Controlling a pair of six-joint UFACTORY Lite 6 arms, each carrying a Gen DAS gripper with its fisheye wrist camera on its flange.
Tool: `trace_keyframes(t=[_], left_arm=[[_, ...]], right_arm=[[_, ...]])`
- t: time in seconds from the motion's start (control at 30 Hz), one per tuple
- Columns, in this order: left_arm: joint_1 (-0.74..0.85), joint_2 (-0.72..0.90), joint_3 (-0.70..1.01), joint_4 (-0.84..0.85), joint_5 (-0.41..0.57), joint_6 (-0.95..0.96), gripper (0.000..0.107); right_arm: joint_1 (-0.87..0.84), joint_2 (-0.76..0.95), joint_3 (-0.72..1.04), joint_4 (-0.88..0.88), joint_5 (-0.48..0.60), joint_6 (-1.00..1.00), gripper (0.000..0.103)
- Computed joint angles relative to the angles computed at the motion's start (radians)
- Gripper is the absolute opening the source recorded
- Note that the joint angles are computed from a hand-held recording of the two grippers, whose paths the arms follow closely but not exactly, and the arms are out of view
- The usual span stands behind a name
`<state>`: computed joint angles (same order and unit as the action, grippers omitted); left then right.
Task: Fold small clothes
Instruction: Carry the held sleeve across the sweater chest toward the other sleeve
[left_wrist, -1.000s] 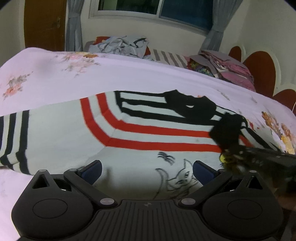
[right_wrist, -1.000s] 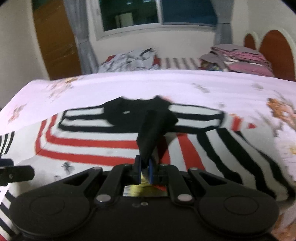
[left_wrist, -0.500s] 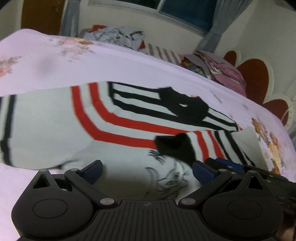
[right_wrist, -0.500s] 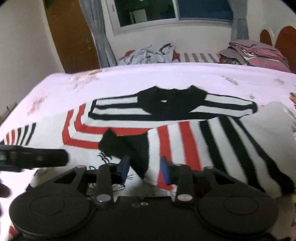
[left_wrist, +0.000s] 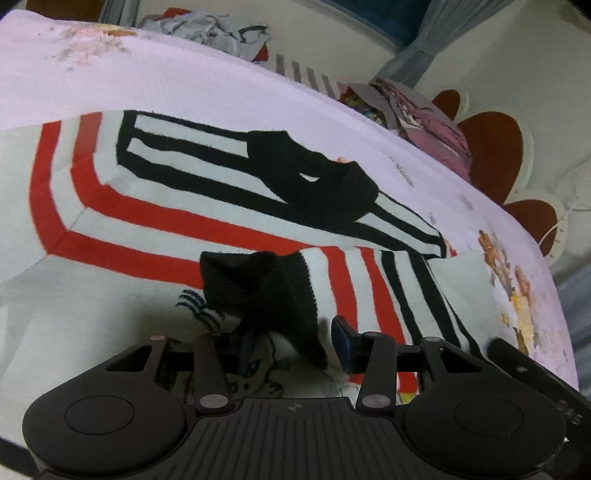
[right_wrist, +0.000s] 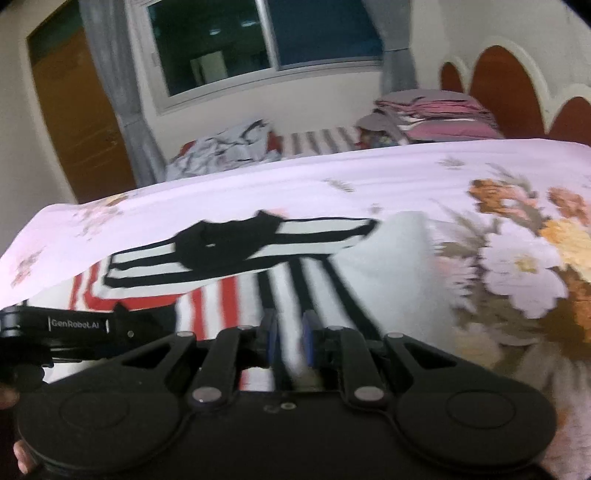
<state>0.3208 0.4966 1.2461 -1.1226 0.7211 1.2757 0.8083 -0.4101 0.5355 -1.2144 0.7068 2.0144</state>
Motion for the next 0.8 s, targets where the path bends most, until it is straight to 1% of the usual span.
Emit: trace_keyframes(t=[0.03,0.1,0.27,0.37,0.6,0.8], left_arm=[[-0.009,-0.001,-0.005,-0.016,-0.01,0.019,0.034],[-0.017,-0.004,-0.005,-0.026,-0.015,0.049,0.005],[0.01,-0.089,-0.067,-0.133,-0.012,0.208,0.005],[0.048,-0.116,-0.066,-0.148,-0.008,0.258,0.005],[0.134,-0.102,-0.048,-0.153,-0.003,0.34,0.005],[0.147,-0.061,-0.078,-0.189,-0.057,0.417,0.005]], right_arm=[[-0.009,-0.022,-0.014,0.013,0.007,-0.015,0.016],[-0.03,-0.066,-0.041,0.044,0.026,-0.042,0.016],[-0.111,-0.154,-0.101,0.1,0.015,-0.087,0.016],[-0.147,-0.181,-0.117,0.119,-0.006,-0.109,0.016],[-0.189,-0.152,-0.119,0.134,-0.054,-0.141,0.016],[-0.227,-0.094,-0.144,0.138,-0.125,-0.146,0.015]])
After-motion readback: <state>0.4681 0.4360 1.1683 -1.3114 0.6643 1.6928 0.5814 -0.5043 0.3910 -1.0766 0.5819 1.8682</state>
